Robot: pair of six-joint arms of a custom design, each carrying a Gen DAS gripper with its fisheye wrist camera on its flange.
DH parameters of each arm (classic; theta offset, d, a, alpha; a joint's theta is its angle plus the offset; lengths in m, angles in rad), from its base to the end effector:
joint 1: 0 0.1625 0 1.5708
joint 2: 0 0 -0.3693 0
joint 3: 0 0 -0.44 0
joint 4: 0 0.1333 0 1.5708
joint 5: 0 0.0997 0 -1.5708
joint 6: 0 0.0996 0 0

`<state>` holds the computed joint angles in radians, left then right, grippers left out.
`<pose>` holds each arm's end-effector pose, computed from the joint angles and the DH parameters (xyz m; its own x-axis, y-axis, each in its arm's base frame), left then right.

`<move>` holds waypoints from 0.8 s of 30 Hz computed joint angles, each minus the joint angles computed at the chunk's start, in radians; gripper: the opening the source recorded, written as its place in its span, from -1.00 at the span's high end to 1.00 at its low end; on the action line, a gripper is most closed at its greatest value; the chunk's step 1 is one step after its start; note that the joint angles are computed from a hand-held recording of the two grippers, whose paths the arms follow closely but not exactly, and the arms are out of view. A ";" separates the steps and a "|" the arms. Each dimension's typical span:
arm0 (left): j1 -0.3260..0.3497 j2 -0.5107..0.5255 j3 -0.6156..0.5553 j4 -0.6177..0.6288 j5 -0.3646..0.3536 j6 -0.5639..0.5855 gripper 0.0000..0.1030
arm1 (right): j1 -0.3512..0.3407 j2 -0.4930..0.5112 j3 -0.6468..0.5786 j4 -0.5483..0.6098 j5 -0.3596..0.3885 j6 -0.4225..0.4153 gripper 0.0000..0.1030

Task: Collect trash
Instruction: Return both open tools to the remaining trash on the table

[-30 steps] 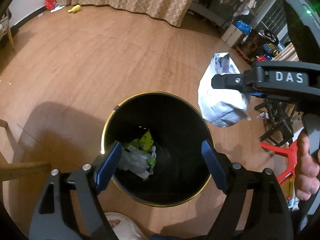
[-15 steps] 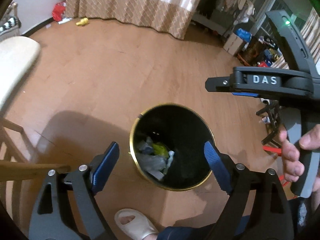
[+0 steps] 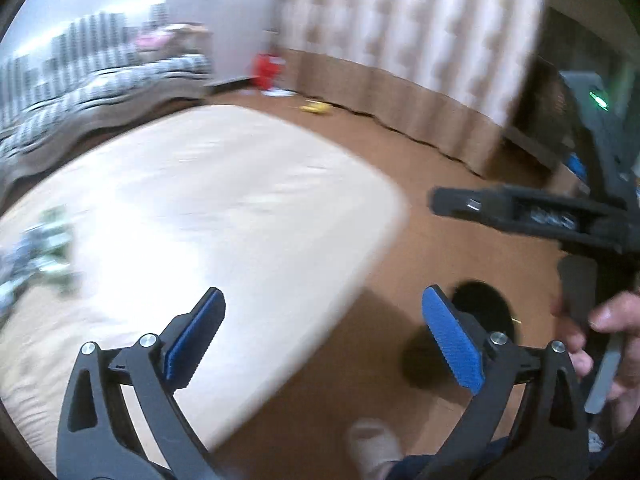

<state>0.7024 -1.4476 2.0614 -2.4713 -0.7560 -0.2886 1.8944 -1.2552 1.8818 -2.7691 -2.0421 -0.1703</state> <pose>-0.2640 -0.4930 0.2382 -0.7838 0.1982 -0.5885 0.5310 0.7053 -0.4697 0.2752 -0.5436 0.2349 -0.8642 -0.1848 0.4680 -0.4200 0.7773 -0.4685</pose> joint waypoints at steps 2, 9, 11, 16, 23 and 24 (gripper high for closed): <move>0.026 -0.110 0.033 0.069 0.081 -0.046 -0.86 | 0.035 0.065 -0.036 0.003 0.034 -0.008 -0.66; 0.111 -0.459 0.096 0.368 0.322 -0.205 -0.86 | 0.160 0.373 -0.264 0.077 0.125 -0.011 -0.66; 0.143 -0.569 0.101 0.495 0.374 -0.298 -0.86 | 0.183 0.442 -0.322 0.097 0.130 -0.011 -0.66; 0.265 -0.710 0.072 0.563 0.447 -0.385 -0.86 | 0.229 0.591 -0.437 0.153 0.110 -0.036 -0.66; 0.457 -0.601 0.001 0.322 0.387 -0.260 -0.86 | 0.245 0.760 -0.611 0.221 0.106 -0.019 -0.66; 0.484 -0.575 -0.018 0.322 0.365 -0.262 -0.86 | 0.247 0.784 -0.640 0.235 0.103 -0.018 -0.65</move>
